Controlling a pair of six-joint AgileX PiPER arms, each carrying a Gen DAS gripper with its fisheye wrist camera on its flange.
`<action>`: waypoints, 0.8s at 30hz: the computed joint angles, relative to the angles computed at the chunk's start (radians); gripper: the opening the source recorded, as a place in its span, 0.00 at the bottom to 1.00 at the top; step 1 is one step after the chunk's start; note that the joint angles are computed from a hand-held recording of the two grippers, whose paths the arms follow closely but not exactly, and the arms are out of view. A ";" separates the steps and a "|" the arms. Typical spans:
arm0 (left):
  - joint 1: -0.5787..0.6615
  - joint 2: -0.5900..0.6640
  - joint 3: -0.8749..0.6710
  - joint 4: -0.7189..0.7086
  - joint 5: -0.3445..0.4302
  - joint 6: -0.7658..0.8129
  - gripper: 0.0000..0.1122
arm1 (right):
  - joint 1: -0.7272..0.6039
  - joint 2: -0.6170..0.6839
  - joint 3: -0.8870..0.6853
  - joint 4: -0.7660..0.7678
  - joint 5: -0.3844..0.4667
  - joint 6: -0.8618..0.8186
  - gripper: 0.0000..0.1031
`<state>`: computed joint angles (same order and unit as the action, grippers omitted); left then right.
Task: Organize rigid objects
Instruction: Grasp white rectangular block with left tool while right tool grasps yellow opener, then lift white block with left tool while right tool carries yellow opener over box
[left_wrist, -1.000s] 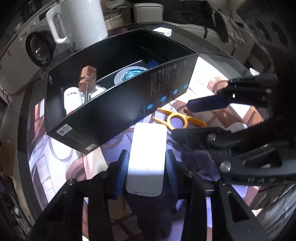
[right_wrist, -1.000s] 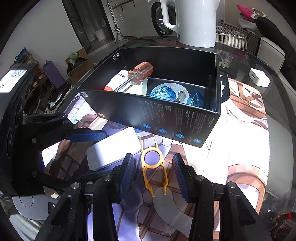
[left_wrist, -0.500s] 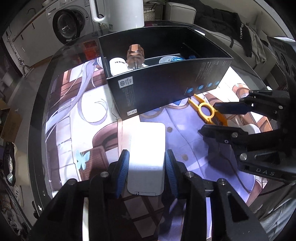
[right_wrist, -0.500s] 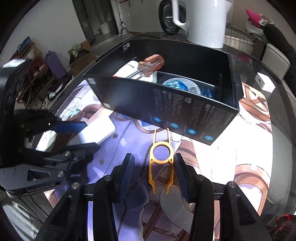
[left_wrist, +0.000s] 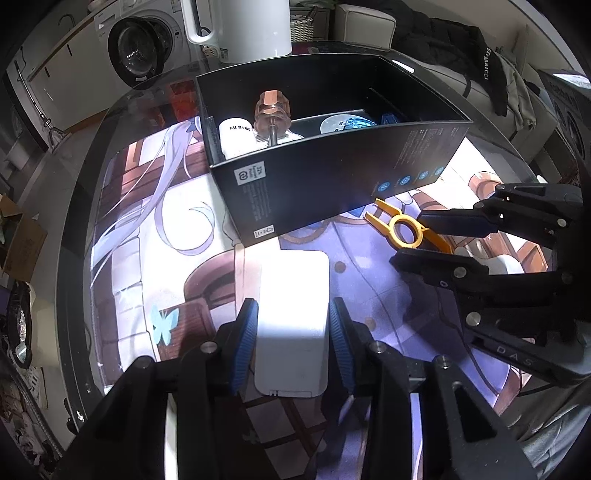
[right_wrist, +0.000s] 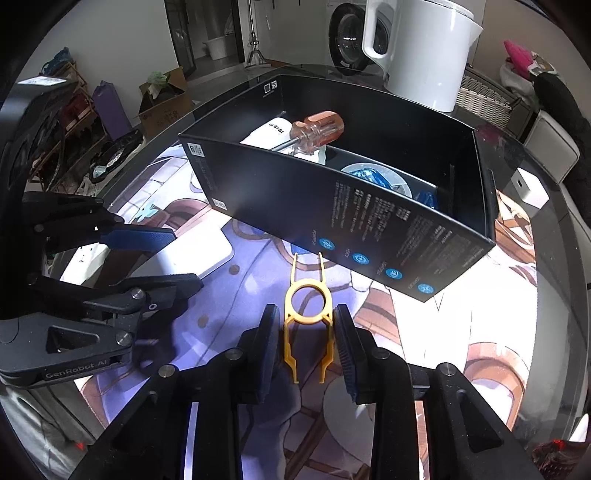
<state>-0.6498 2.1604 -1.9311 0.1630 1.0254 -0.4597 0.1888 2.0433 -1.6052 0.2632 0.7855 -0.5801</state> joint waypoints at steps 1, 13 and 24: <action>0.000 0.000 0.000 0.000 -0.001 0.000 0.34 | 0.005 -0.003 0.003 0.001 -0.001 0.004 0.31; -0.002 -0.010 0.013 0.011 -0.014 -0.010 0.34 | -0.014 -0.003 -0.016 0.045 0.030 -0.030 0.25; -0.052 -0.176 0.187 0.209 -0.195 -0.144 0.34 | -0.062 -0.123 0.072 0.238 -0.047 -0.161 0.25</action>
<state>-0.7020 1.9849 -1.7441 0.3721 0.8308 -0.6032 0.1271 1.9205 -1.5333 0.5014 0.7390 -0.7410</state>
